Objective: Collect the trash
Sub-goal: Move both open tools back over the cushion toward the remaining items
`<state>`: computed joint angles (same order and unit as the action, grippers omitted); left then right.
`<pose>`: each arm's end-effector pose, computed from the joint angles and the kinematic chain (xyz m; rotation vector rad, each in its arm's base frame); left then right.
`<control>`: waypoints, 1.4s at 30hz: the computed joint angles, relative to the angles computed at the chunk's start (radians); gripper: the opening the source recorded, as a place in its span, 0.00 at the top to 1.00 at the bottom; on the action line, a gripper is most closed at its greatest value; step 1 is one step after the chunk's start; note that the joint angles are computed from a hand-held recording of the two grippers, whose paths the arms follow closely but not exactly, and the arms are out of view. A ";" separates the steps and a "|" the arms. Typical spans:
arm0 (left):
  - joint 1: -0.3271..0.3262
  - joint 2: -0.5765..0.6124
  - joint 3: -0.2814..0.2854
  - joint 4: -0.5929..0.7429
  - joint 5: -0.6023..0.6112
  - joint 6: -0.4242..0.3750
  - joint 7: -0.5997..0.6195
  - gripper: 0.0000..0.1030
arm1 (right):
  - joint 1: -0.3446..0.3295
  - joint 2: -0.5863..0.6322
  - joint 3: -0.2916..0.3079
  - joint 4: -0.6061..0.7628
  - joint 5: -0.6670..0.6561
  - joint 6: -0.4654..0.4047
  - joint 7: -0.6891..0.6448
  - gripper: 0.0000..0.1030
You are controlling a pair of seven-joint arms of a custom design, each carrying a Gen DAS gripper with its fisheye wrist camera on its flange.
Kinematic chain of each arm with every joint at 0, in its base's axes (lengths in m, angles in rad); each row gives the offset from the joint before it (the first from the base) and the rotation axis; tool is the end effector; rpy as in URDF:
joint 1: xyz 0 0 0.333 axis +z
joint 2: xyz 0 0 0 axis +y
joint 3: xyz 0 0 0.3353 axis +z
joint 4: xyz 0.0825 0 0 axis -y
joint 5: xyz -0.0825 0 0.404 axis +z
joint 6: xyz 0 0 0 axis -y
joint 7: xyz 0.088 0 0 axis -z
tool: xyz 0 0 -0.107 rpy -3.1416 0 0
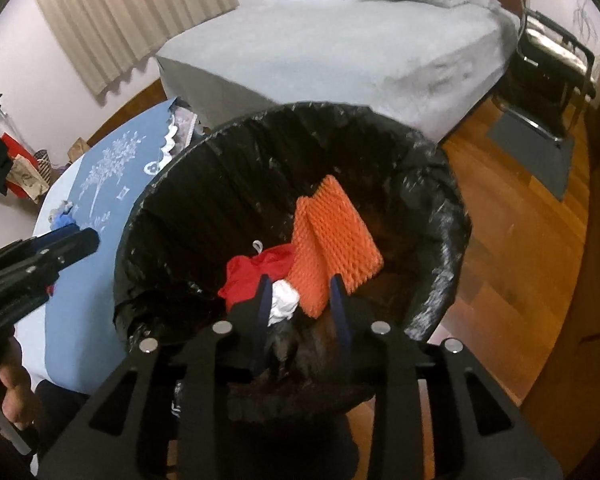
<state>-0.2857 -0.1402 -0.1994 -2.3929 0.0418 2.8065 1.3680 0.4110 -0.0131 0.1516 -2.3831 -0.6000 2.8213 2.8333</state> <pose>0.4687 -0.2515 0.4396 -1.6236 2.2575 -0.6785 0.4405 0.3111 0.3732 -1.7098 2.0276 -0.3465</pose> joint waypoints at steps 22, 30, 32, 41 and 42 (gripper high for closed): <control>0.334 -0.355 0.179 -0.353 0.190 0.026 -0.099 0.51 | 0.276 0.334 -0.011 0.482 0.104 -0.056 -0.238 0.58; 0.428 -0.322 0.225 -0.352 0.189 0.062 -0.091 0.51 | 0.383 0.482 -0.075 0.698 0.188 -0.118 -0.351 0.58; 0.430 -0.294 0.227 -0.342 0.183 0.070 -0.082 0.51 | 0.405 0.511 -0.092 0.743 0.209 -0.134 -0.381 0.58; 0.434 -0.176 0.218 -0.298 0.162 0.111 -0.063 0.51 | 0.443 0.578 -0.125 0.829 0.294 -0.169 -0.464 0.58; 0.430 -0.162 0.224 -0.290 0.153 0.113 -0.055 0.51 | 0.443 0.584 -0.124 0.837 0.302 -0.172 -0.475 0.58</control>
<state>0.1439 -0.3025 0.0248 -2.6830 0.1952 2.9195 1.3129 0.8539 0.5707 0.0272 -1.5466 -0.2982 2.6491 2.3586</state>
